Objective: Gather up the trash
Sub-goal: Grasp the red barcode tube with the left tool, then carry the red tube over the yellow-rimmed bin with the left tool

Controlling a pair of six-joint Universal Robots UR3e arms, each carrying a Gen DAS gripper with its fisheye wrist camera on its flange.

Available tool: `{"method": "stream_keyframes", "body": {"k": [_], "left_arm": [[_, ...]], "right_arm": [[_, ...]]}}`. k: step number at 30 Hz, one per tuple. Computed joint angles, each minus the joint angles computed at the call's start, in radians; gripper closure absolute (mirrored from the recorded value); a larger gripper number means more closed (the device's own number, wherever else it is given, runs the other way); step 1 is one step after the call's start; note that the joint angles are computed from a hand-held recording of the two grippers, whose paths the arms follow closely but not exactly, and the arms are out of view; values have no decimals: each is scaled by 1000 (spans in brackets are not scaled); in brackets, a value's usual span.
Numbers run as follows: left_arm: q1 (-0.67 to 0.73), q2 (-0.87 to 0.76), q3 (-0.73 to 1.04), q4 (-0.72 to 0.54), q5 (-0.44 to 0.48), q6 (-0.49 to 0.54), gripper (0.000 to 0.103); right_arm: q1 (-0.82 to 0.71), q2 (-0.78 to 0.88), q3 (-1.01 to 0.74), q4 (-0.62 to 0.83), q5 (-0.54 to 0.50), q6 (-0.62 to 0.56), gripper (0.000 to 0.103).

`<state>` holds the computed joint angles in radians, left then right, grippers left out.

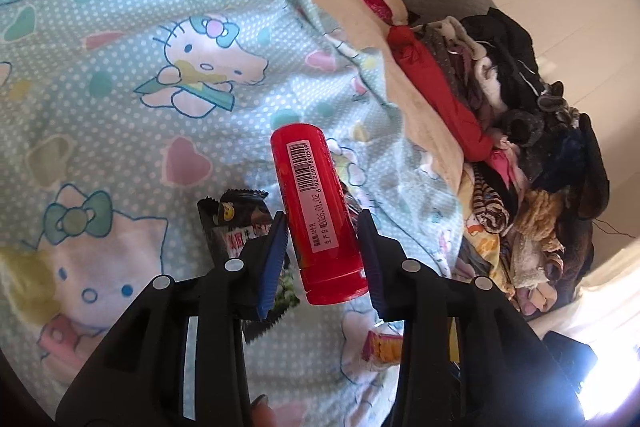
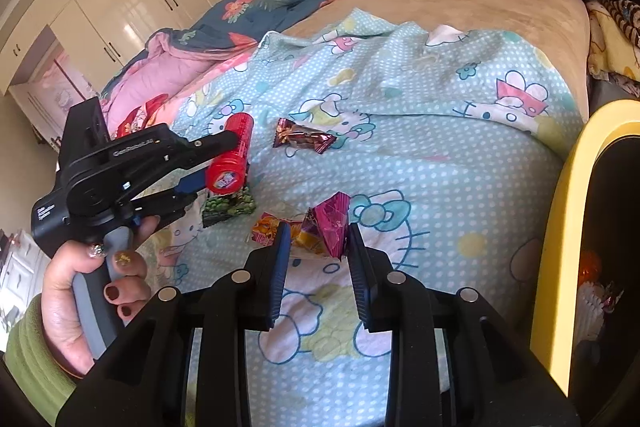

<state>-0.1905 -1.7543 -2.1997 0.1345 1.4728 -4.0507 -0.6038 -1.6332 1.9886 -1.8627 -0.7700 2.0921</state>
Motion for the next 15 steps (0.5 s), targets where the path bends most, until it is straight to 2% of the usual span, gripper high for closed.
{"method": "stream_keyframes", "body": {"k": [5,15], "left_arm": [[-15,51,-6,-8,0,3,75],[-80,103,69,-84,62,17,76]], "right_arm": [[-25,-27,-14,68,12,-40,75],[-83,-68,-71,211,54,-115,76]]}}
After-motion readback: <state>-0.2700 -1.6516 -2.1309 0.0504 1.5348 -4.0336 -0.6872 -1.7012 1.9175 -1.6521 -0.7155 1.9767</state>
